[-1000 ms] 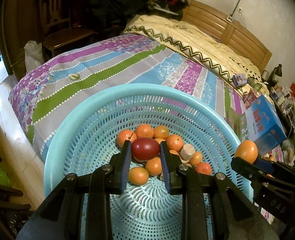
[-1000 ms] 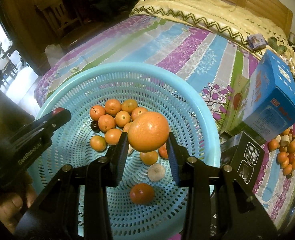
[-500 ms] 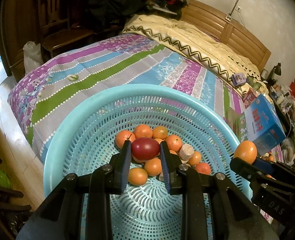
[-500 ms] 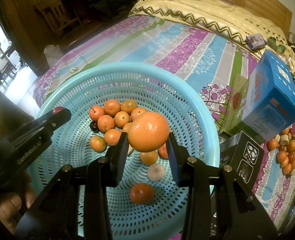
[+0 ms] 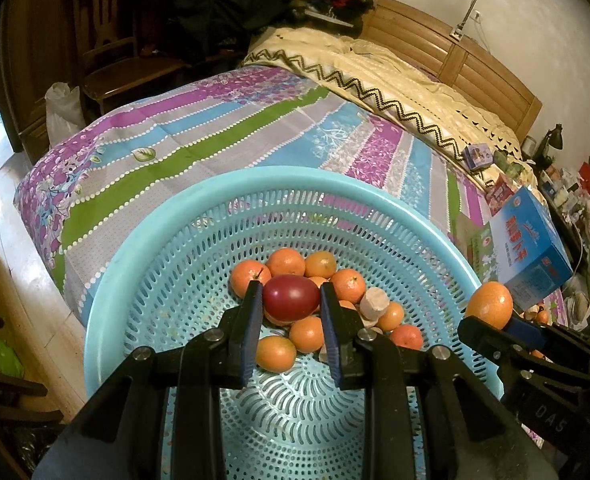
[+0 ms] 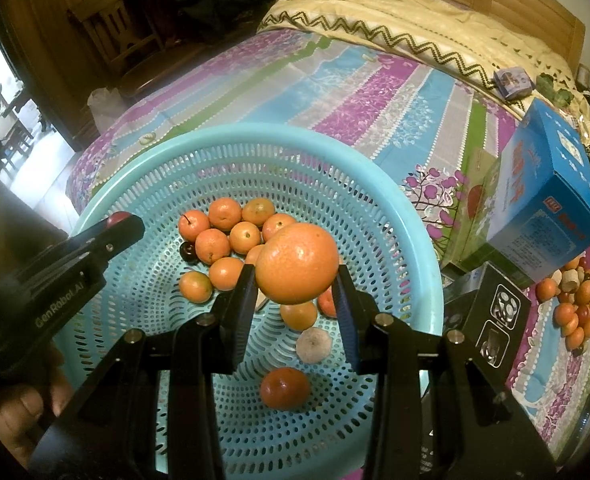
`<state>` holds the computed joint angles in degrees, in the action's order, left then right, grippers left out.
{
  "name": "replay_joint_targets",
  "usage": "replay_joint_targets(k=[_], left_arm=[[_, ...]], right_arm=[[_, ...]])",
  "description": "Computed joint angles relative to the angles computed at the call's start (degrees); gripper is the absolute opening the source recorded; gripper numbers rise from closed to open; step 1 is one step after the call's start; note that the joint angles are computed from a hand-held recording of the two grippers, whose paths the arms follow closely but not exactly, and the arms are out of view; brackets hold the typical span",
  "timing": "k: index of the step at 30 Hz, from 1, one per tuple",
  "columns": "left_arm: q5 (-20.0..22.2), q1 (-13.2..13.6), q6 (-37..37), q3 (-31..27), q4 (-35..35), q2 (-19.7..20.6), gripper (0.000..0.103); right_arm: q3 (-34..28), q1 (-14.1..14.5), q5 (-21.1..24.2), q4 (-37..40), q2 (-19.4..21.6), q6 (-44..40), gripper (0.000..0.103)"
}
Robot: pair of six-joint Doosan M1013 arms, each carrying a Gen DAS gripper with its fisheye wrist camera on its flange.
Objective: Organize fruits
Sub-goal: 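Lower both held fruits into the basket beside the other fruits, then open both grippers to drop the plum and orange into the basket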
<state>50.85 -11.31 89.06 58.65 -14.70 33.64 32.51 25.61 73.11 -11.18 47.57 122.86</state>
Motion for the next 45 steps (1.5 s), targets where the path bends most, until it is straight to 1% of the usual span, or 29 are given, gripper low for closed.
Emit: replay_joint_targets(k=[11, 30, 45], left_arm=[[0.2, 0.1, 0.5, -0.4, -0.2, 0.2, 0.028], [1.9, -0.1, 0.6, -1.8, 0.2, 1.0, 0.029], [2.0, -0.2, 0.6, -1.9, 0.5, 1.1, 0.029]], right_arm=[[0.1, 0.0, -0.1, 0.0, 0.0, 0.0, 0.039], [-0.1, -0.1, -0.1, 0.4, 0.2, -0.3, 0.039], [0.1, -0.1, -0.4, 0.6, 0.2, -0.2, 0.039]])
